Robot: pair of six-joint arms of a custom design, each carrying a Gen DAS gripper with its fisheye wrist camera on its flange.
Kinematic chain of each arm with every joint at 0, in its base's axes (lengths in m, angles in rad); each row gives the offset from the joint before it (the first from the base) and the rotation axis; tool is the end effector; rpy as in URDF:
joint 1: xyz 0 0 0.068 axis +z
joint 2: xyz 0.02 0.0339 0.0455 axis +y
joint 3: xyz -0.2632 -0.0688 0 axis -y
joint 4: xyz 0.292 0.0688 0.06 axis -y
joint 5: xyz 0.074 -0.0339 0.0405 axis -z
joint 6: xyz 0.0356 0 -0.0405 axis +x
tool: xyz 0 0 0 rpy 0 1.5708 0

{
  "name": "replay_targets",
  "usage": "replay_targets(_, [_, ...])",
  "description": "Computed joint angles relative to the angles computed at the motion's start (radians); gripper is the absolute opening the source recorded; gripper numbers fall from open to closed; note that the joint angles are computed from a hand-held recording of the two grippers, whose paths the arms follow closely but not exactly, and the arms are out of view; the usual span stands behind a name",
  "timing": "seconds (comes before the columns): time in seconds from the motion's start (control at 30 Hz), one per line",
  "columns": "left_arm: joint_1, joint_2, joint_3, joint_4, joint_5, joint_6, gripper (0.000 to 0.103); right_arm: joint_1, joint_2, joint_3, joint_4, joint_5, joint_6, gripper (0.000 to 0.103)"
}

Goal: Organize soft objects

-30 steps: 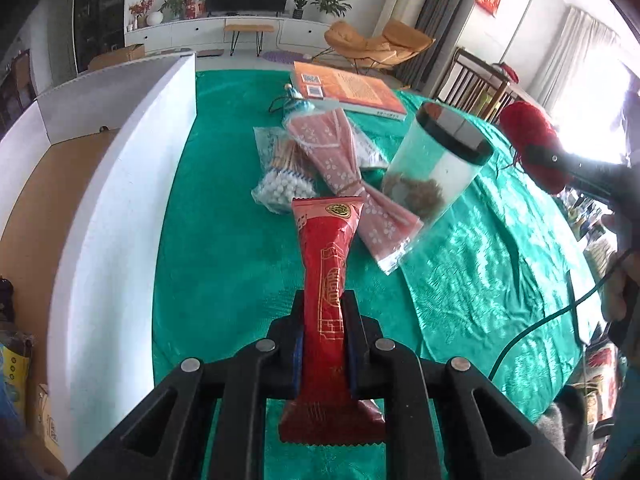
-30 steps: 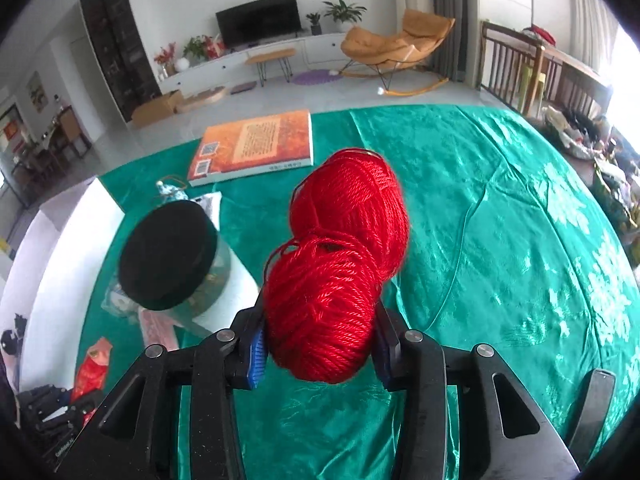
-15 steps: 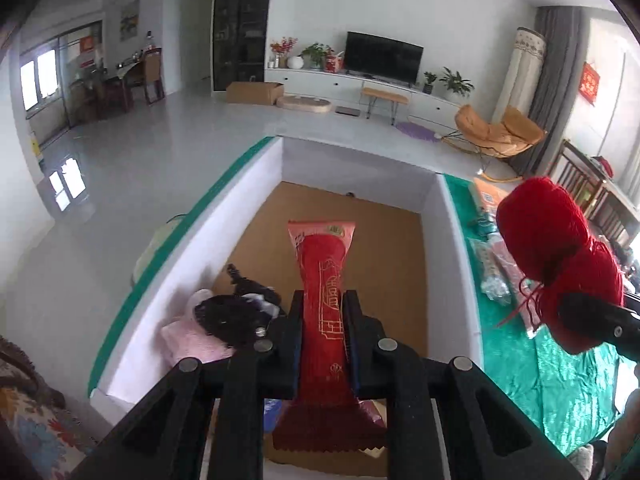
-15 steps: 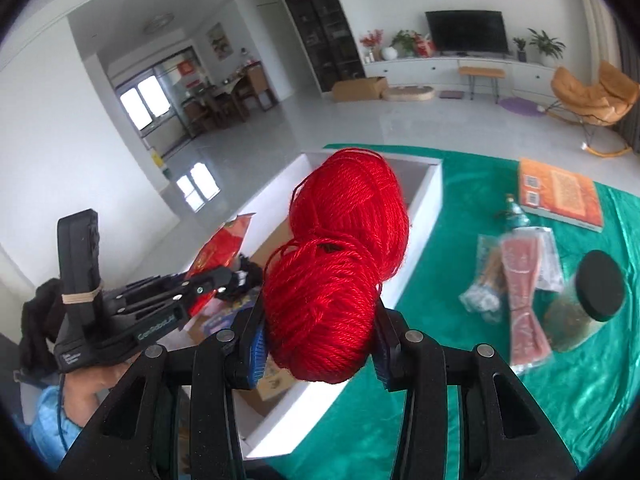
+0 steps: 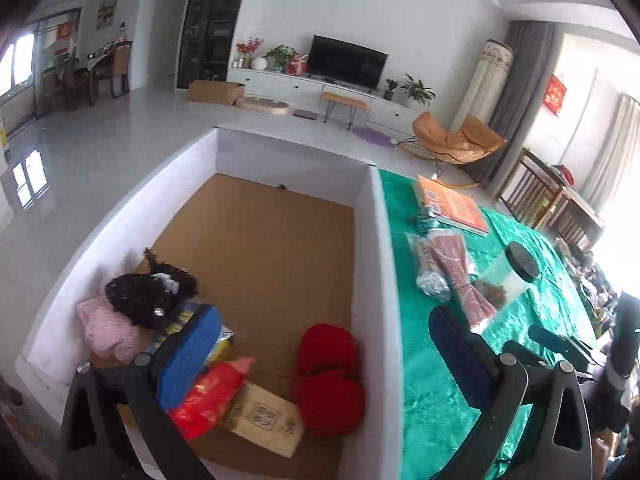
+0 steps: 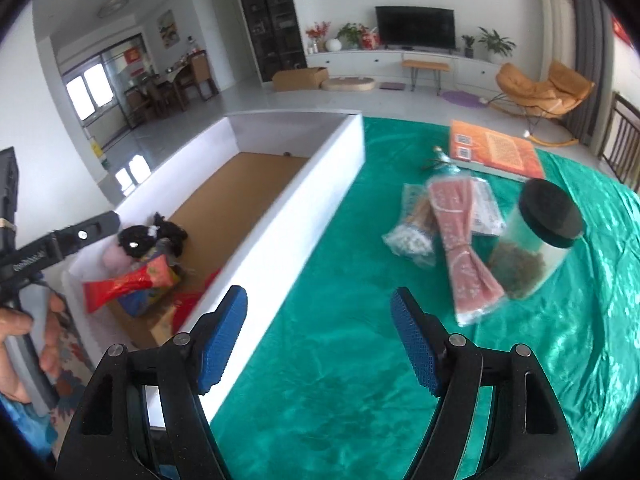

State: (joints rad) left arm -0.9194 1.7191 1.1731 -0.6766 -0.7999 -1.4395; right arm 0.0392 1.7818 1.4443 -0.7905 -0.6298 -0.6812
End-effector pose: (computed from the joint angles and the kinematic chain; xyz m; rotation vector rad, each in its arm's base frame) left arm 0.2466 -0.2814 0.1806 -0.7496 2.1585 -0.0030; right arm 0.4134 0.0372 0.2379 -1.0402 2.2480 0.5882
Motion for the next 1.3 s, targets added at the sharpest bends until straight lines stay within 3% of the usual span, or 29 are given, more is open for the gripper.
replay_targets(0.13, [-0.01,0.244,0.279,0.13,0.1,0.27,0.103,-0.118,0.128,0.019,0.163,0.136,0.035,0.077])
replay_targets(0.23, [0.0,0.482,0.552,0.093,0.195,0.369,0.103,-0.174,0.249,0.095,0.23,0.253,0.1,0.077])
replay_targets(0.37, [0.039,0.758,0.859,0.009,0.267,0.411,0.103,-0.216,0.38,0.209,0.281,0.374,0.185,0.077])
replay_targets(0.5, [0.087,0.913,1.014,-0.048,0.285,0.396,0.103,-0.256,0.444,0.265,0.314,0.388,0.234,0.077])
replay_targets(0.6, [0.115,0.962,1.035,-0.05,0.311,0.395,0.103,-0.274,0.481,0.321,0.285,0.353,0.284,0.078])
replay_targets(0.7, [0.112,1.029,1.135,-0.134,0.272,0.431,0.103,-0.271,0.498,0.338,0.29,0.356,0.283,0.081])
replay_targets(1.3, [0.115,1.022,1.117,-0.11,0.269,0.448,0.103,-0.271,0.48,0.291,0.321,0.357,0.282,0.082])
